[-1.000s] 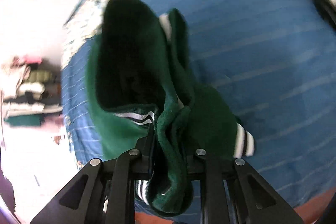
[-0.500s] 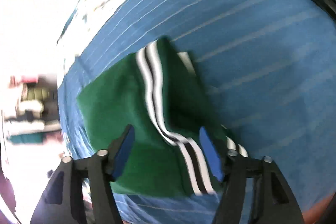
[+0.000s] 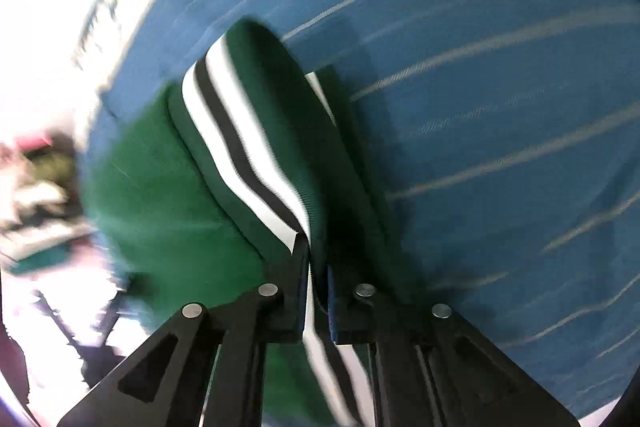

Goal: Fold large clothes

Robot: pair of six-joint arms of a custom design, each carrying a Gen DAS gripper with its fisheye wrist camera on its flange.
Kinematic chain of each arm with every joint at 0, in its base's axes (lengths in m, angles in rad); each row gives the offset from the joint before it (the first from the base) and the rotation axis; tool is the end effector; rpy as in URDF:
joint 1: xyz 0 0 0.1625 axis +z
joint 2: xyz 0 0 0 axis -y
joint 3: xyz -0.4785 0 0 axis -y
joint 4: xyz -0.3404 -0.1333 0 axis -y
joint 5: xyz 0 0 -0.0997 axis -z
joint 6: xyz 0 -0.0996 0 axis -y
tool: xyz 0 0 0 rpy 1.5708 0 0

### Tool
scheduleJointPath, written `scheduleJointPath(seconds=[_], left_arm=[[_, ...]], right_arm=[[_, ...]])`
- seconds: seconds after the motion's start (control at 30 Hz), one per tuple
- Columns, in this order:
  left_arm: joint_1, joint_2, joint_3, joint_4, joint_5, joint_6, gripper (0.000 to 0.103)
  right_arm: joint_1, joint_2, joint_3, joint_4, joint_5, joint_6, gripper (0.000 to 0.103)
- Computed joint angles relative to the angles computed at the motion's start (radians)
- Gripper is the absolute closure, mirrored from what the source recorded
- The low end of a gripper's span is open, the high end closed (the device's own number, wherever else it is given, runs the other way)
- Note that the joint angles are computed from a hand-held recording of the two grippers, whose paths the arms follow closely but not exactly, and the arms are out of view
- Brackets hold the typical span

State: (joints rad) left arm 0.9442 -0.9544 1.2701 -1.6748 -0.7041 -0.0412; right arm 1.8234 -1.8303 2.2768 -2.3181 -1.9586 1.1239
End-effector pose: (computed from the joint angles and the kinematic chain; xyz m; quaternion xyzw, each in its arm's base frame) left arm -0.2317 -0.6768 0.3633 0.3029 0.8513 -0.0463 0.4259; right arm 0.1693 -0.2731 0.4195 -0.4356 -0.8674 0.2346 0.0538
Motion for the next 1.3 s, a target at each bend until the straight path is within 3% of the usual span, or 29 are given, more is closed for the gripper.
scheduleJointPath(seconds=[0.03, 0.07, 0.13, 0.23, 0.3, 0.37, 0.4, 0.47, 0.53, 0.6, 0.63, 0.67, 0.73, 0.8, 0.87, 0.9, 0.93, 0.97, 1.0, 1.1, 1.23, 1.27, 1.3], left_arm=[[0.001, -0.003, -0.005, 0.009, -0.003, -0.006, 0.000], [0.002, -0.005, -0.014, 0.026, -0.004, -0.015, 0.000], [0.003, -0.008, -0.016, 0.043, -0.007, -0.028, 0.000], [0.004, -0.019, -0.014, 0.079, -0.010, -0.046, 0.000], [0.005, -0.026, -0.005, 0.082, -0.019, -0.047, 0.000], [0.007, -0.031, 0.011, 0.077, -0.025, -0.047, 0.000], [0.009, -0.030, 0.014, 0.079, -0.023, -0.052, 0.000], [0.011, -0.026, 0.011, 0.089, -0.021, -0.068, 0.000], [0.012, -0.022, 0.002, 0.094, -0.032, -0.072, 0.000], [0.010, -0.020, -0.007, 0.096, -0.044, -0.070, 0.000], [0.008, -0.019, -0.008, 0.096, -0.041, -0.067, 0.000], [0.005, -0.018, -0.011, 0.098, -0.042, -0.064, 0.000], [0.003, -0.012, -0.025, 0.111, -0.048, -0.061, 0.000], [0.000, 0.004, -0.069, 0.144, -0.064, -0.071, 0.000], [-0.004, 0.027, -0.122, 0.138, -0.079, -0.062, 0.000], [-0.005, 0.035, -0.134, 0.128, -0.079, -0.055, 0.000], [-0.005, 0.052, -0.156, 0.104, -0.076, -0.042, 0.000], [-0.005, 0.070, -0.173, 0.078, -0.067, -0.028, 0.000], [-0.003, 0.085, -0.185, 0.059, -0.058, -0.019, 0.000], [0.014, 0.160, -0.231, 0.028, -0.005, 0.002, 0.000], [0.047, 0.221, -0.296, 0.088, -0.017, -0.035, 0.000], [0.050, 0.221, -0.302, 0.086, -0.028, -0.034, 0.000], [0.051, 0.221, -0.307, 0.090, -0.033, -0.034, 0.000]], right_arm=[[0.014, -0.020, 0.000, -0.006, 0.008, 0.021, 0.073], [0.063, -0.043, -0.013, 0.031, -0.026, 0.071, 0.052], [0.147, -0.063, -0.046, 0.142, -0.089, 0.177, 0.028], [0.172, -0.108, 0.006, 0.125, -0.031, 0.215, 0.027], [0.119, -0.151, 0.092, 0.032, 0.076, 0.160, 0.027], [0.026, -0.113, 0.163, -0.086, 0.180, 0.080, 0.027], [0.016, -0.069, 0.154, -0.092, 0.170, 0.055, 0.038], [0.080, 0.017, 0.121, -0.064, 0.069, 0.086, 0.095], [0.155, 0.031, 0.084, -0.048, -0.007, 0.172, 0.097], [0.240, 0.045, 0.016, 0.080, -0.137, 0.279, 0.101], [0.251, 0.011, 0.023, 0.119, -0.147, 0.296, 0.101], [0.221, -0.010, 0.041, 0.116, -0.116, 0.282, 0.101], [0.095, -0.053, 0.124, 0.023, 0.018, 0.218, 0.100], [0.068, -0.049, 0.114, 0.036, 0.038, 0.182, 0.098], [0.102, -0.024, 0.043, 0.103, -0.017, 0.160, 0.082], [0.125, -0.010, 0.006, 0.101, -0.062, 0.144, 0.064], [0.133, -0.007, -0.008, 0.074, -0.087, 0.125, 0.052], [0.134, 0.000, -0.014, 0.038, -0.103, 0.105, 0.034], [0.116, 0.012, -0.022, -0.041, -0.110, 0.046, 0.031], [0.005, 0.069, -0.026, -0.249, -0.024, -0.144, 0.031], [-0.138, 0.129, -0.041, -0.293, 0.098, -0.285, 0.031], [-0.178, 0.159, -0.045, -0.293, 0.148, -0.302, 0.037], [-0.193, 0.195, -0.049, -0.313, 0.178, -0.311, 0.085]])
